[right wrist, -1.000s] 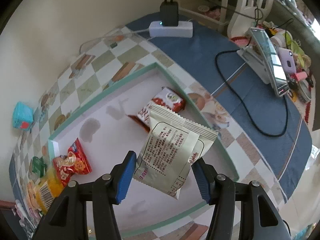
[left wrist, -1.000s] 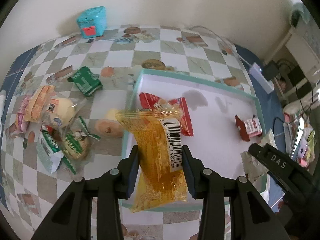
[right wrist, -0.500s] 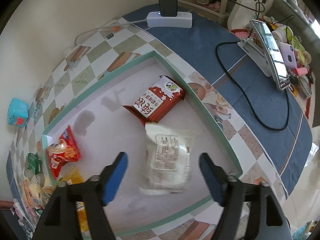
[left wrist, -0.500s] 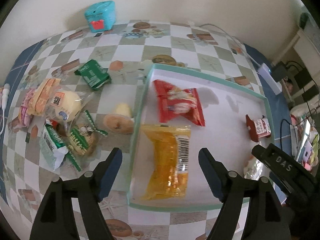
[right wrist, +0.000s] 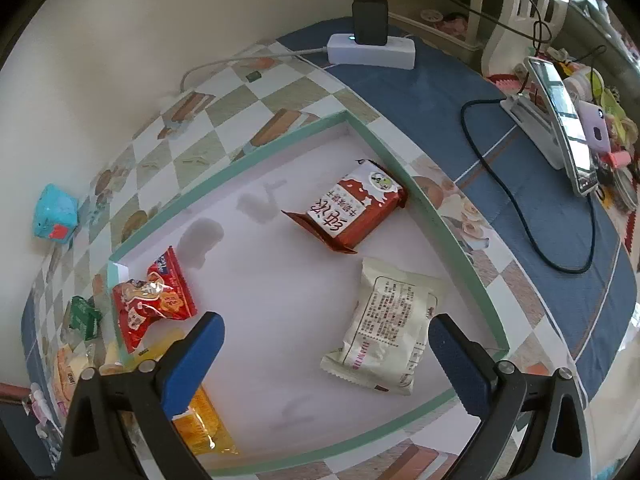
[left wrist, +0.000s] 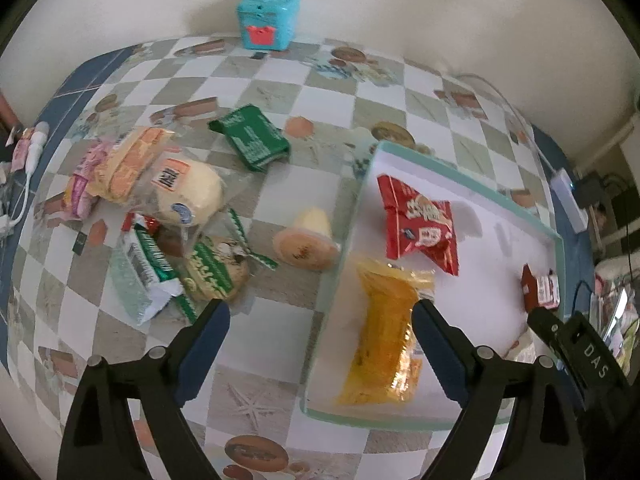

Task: Organize snacks
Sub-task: 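Withdraw both tools from the tray toward the remaining snacks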

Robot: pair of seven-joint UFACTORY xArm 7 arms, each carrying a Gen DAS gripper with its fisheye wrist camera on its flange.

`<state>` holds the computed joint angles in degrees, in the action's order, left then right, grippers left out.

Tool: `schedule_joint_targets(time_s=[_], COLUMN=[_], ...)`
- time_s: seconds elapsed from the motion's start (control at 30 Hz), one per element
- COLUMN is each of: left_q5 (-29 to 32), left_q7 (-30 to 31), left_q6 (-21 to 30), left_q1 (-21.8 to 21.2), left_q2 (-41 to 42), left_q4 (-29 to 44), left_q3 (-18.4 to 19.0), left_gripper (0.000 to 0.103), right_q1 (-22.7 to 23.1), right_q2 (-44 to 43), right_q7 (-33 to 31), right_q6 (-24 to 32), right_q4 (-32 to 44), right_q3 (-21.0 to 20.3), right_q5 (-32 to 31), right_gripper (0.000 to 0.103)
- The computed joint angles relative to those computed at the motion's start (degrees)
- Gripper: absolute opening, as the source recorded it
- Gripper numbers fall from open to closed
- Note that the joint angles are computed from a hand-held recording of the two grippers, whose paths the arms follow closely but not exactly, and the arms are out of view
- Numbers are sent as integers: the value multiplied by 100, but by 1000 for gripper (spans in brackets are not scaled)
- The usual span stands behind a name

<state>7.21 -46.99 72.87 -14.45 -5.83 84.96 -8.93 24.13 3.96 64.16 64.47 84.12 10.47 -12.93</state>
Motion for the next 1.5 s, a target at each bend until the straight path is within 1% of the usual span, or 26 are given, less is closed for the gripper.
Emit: schedule_joint_targets(time_s=[0.1,0.2,0.3,0.5,0.63,0.67,0.8,0.83,0.9,1.0,1.07,1.17,1.37,1.5], left_q5=[81,170,232,470,474,490,603,625,580,408,444,625,757,685], left_q7=[-104,-171,-188,-230,-185,-183,-225,-270,-304,-340,-383,-386,-233,-153], left_q6=[-51,-57,-53,-20,-50,-25,365,475,541,462,521,713,848,774], left_q1=[43,89,127,200,285,318,504,567,682,882,1021,1205,1401,1510], left_q2=[-100,-177,-222,-319,-472,-518,-691,-753,-899,-1209,-1327,-1429,-1588,-1708], left_q4=[-88,-143,-167,-170,-250,-268,-309,-349,-486,-804,-905,-982,-1098,-1221], left_q3=[18,20,16,-7,40,49,94,119,194,340,343,328,359,445], left_gripper=[94,94,94,94,94,94,94,94,94,94,94,94,94,94], right_q1=[3,53,88,146,176,198,317,357,435,617,786,984,1411,1665], right_q2=[2,81,92,149,151,182,343,392,501,718,931,1205,1737,2053], right_q7=[-28,-97,-106,-6,-23,-41,-138,-173,-291,-498,-664,-927,-1221,-1376], right_q6=[-37,81,54,193,142,159,269,288,283,265,330,342,500,606], right_q4=[14,173,224,370,394,439,641,698,829,1097,1364,1718,2457,2932], right_q3=[5,19,15,-2,8,20,51,60,79,118,138,130,14,-91], right_q5=[32,-142,-205,-352,-383,-418,-480,-488,-427,-415,-450,-345,-317,-353], right_gripper=[103,103,103,103,103,103,103,103,103,103,103,103,103,103])
